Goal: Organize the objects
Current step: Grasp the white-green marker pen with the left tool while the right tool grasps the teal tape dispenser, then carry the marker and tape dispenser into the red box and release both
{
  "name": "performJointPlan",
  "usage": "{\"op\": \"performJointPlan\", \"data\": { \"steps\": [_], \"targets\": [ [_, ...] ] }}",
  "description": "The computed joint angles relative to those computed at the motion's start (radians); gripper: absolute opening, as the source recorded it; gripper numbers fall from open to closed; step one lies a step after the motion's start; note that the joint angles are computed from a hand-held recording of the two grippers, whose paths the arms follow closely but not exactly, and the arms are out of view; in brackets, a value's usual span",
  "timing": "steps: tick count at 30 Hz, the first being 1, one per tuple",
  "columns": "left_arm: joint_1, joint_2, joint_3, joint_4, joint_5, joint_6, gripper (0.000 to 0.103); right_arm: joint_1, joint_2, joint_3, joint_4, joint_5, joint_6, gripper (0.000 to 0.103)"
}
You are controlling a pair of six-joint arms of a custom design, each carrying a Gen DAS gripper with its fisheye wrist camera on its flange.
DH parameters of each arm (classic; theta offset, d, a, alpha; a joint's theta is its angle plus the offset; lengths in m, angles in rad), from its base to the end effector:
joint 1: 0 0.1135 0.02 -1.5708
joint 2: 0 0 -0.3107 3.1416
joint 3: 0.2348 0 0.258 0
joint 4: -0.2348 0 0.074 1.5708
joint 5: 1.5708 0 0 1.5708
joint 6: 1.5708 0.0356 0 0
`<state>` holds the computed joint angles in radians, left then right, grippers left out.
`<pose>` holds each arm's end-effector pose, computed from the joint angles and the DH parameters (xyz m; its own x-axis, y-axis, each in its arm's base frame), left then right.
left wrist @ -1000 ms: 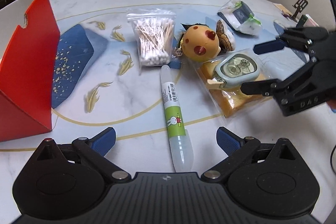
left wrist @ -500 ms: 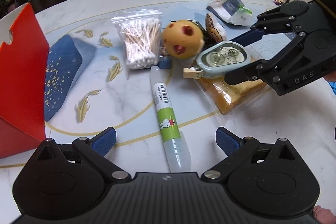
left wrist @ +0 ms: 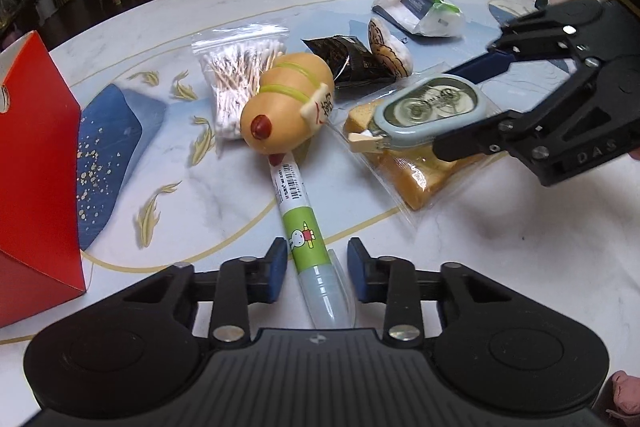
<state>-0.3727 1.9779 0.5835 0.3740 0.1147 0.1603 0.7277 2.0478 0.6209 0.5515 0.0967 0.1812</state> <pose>0.2810 -0.1143 0.0691 -0.7170 0.4506 -0.5319 0.5389 0.8423 -0.0128 0.2473 0.2157 0.0658 -0.6749 -0.3610 -0.6436 -0.5024 0.8636 0.0425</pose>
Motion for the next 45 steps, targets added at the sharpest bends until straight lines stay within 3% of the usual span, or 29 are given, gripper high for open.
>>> {"op": "performJointPlan", "data": {
  "steps": [8, 15, 26, 37, 45],
  "targets": [
    [0.035, -0.027, -0.017, -0.022, 0.034, 0.029, 0.021, 0.081, -0.036, -0.064, 0.047, 0.094, 0.179, 0.060],
    [0.104, -0.084, -0.067, -0.053, 0.113, 0.066, 0.020, 0.182, -0.060, -0.083, 0.037, 0.204, 0.347, 0.060],
    [0.263, -0.249, -0.142, -0.126, 0.288, 0.204, 0.020, 0.341, -0.125, -0.034, -0.104, 0.402, 0.559, 0.060],
    [0.481, -0.333, -0.082, -0.319, 0.459, 0.342, 0.016, 0.433, -0.157, 0.139, -0.347, 0.524, 0.666, 0.060],
    [0.646, -0.366, 0.029, -0.560, 0.604, 0.477, 0.015, 0.442, -0.127, 0.298, -0.482, 0.543, 0.651, 0.060]
  ]
}}
